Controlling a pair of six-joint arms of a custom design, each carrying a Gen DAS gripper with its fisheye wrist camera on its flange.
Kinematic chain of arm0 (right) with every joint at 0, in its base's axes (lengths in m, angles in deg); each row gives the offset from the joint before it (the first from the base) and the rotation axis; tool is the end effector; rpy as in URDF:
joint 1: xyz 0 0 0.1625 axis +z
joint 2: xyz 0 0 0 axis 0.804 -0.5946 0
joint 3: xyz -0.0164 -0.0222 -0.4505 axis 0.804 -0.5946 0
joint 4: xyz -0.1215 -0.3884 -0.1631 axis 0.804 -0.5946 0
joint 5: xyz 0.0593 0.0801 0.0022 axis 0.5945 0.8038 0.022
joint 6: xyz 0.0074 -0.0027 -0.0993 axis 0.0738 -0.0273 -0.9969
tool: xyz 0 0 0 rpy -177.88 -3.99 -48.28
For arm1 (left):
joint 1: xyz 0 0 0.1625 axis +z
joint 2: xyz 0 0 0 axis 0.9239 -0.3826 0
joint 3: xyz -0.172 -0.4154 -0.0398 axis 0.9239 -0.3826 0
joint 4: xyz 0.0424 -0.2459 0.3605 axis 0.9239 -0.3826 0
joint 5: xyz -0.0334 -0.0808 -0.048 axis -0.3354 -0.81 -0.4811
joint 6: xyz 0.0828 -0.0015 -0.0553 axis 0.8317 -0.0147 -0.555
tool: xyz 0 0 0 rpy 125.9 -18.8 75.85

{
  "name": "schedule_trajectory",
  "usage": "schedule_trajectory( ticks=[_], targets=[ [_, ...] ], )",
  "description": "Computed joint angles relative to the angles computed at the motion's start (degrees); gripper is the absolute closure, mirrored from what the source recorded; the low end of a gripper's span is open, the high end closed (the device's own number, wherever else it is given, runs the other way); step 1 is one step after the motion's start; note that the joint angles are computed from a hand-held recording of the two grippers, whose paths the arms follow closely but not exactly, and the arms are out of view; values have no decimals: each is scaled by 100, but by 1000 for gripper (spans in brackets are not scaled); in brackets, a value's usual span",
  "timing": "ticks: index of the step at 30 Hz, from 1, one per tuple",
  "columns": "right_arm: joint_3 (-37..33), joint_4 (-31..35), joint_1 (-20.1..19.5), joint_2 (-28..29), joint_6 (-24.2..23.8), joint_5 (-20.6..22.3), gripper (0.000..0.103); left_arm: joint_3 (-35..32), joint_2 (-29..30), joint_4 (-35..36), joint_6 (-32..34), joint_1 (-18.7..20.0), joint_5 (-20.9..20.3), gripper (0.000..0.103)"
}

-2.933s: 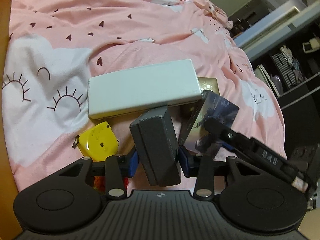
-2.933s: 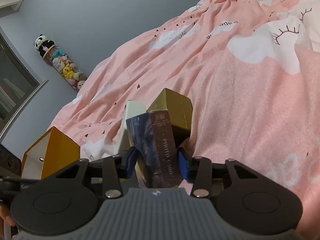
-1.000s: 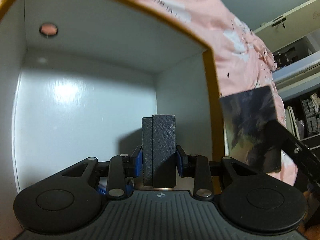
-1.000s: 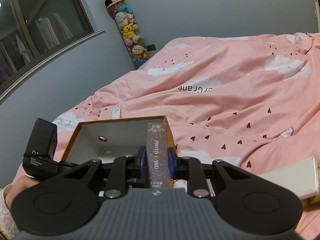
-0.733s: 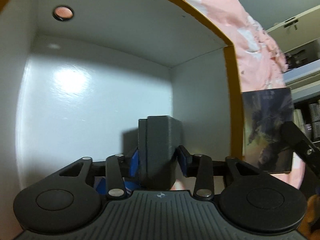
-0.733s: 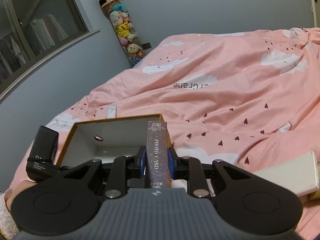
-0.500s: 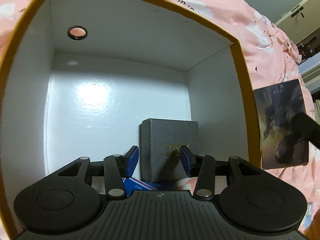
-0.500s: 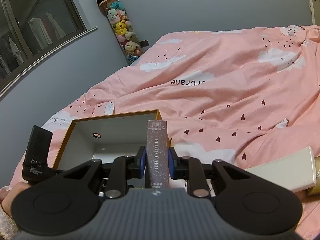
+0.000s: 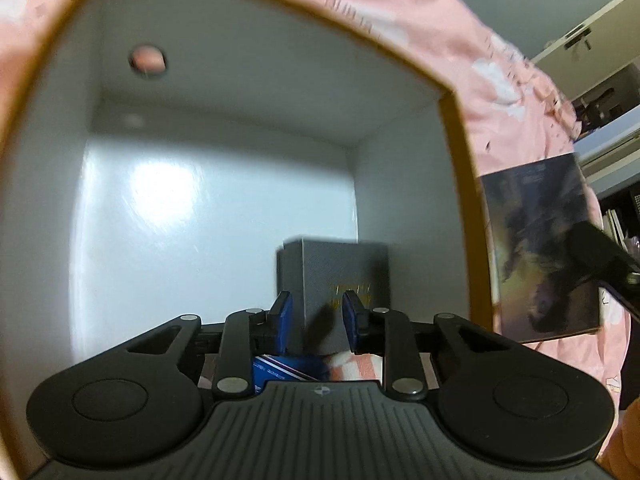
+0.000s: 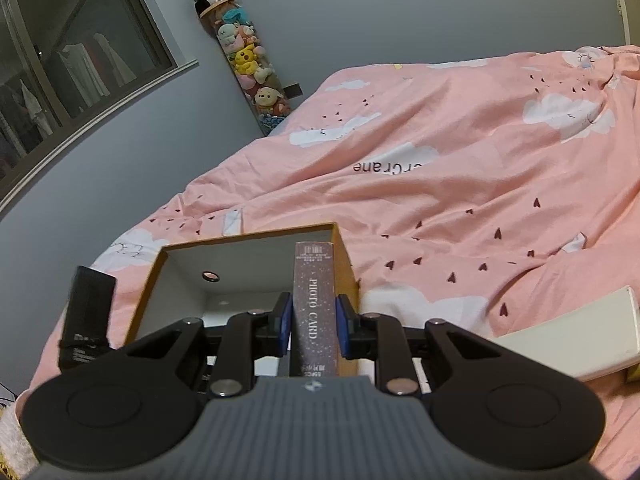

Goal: Organize objects
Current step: 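Open the left tool to drop the grey box while the right tool lowers the card inside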

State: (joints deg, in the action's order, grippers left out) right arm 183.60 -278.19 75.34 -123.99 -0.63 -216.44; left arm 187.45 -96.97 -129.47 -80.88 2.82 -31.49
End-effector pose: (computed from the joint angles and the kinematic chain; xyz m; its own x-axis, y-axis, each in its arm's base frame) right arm 0.3900 -0.3753 0.0235 -0.9181 -0.0451 0.3937 -0.3292 0.6397 -0.6946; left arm 0.0020 -0.4877 0.3248 -0.9269 0.2070 -0.3131 0.2766 0.9407 -0.1967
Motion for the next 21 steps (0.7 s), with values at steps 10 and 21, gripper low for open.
schedule_trajectory(
  ticks=[10, 21],
  targets=[
    [-633, 630, -60, 477, 334, 528, 79, 243, -605, -848, 686, -304, 681, 61],
    [-1283, 1286, -435, 1096, 1253, 973, 79, 336, -767, -1617, 723, -19, 229, 50]
  ],
)
